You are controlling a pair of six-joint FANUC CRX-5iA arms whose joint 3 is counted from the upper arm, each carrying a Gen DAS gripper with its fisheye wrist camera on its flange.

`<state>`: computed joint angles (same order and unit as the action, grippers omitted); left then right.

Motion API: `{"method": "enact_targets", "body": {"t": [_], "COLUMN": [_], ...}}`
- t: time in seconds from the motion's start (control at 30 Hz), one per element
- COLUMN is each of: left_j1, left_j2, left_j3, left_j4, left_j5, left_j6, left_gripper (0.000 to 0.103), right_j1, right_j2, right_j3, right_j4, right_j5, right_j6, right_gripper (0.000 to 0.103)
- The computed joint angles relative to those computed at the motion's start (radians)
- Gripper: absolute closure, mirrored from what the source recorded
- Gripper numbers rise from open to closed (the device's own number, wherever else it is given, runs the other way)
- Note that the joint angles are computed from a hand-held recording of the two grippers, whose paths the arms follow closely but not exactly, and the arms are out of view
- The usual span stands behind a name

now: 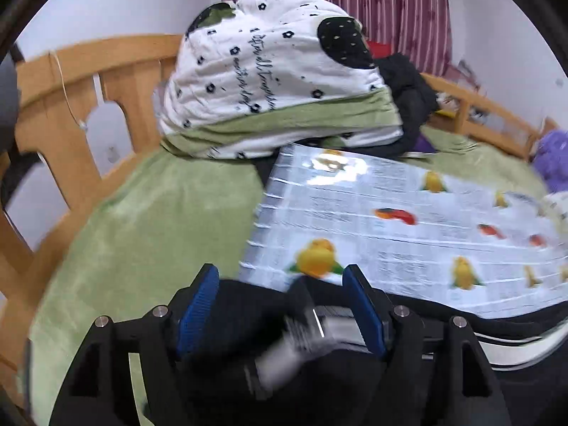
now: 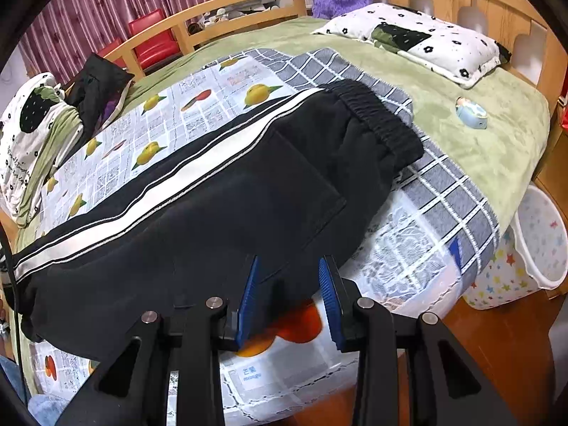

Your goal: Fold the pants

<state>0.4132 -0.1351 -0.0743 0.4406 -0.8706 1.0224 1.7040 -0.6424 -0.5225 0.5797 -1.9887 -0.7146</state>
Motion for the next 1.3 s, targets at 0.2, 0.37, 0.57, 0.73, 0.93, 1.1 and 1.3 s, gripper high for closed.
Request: {"method": "enact_targets", "body": {"t": [0.2, 0.37, 0.57, 0.73, 0.93, 1.1, 1.3], "left_j1": [0.187, 0.3, 0.287, 0.255, 0.234, 0.261, 0.271], "left_j2": [-0.091, -0.125, -0.059, -0.008, 0.011, -0.015, -0.028], "left_j3": [-0.215, -0.341, -0.33, -0.304, -0.253, -0.264, -0.277], "left_j4": [0.283, 0.315, 0.308, 0.267, 0.193, 0.187, 0.172], "left_j5": [-0.24, -0.297, -0.243, -0.19, -0.174, -0.199, -0.205], "left_j6": [-0.145, -0.141, -0.12, -0.063, 0.062, 0.072, 0.069], "left_gripper": [0.04, 0.059, 0.061, 0.061, 0.097, 0.097, 0.097], "right_j1": [-0.052, -0.121, -0.197, -0.221, -0.233, -0.266, -0.244], "right_j2": [0.021, 0.044, 0.087, 0.117, 0.131, 0.117, 0.118], "right_j3": [-0.009, -0.006, 0.016, 0.034, 0.035, -0.006, -0.069], "right_j4": [0.035, 0.037, 0.034, 0.017, -0.012, -0.044, 0.032], "right_j5": [0.09, 0.173, 0.231, 0.237, 0.253, 0.335, 0.382], "right_j6": [0.058, 0.112, 0.175, 0.186, 0.177, 0.195, 0.133], "right_gripper": [0.067, 0.067, 0.067, 0.067, 0.065, 0.055, 0.03]}}
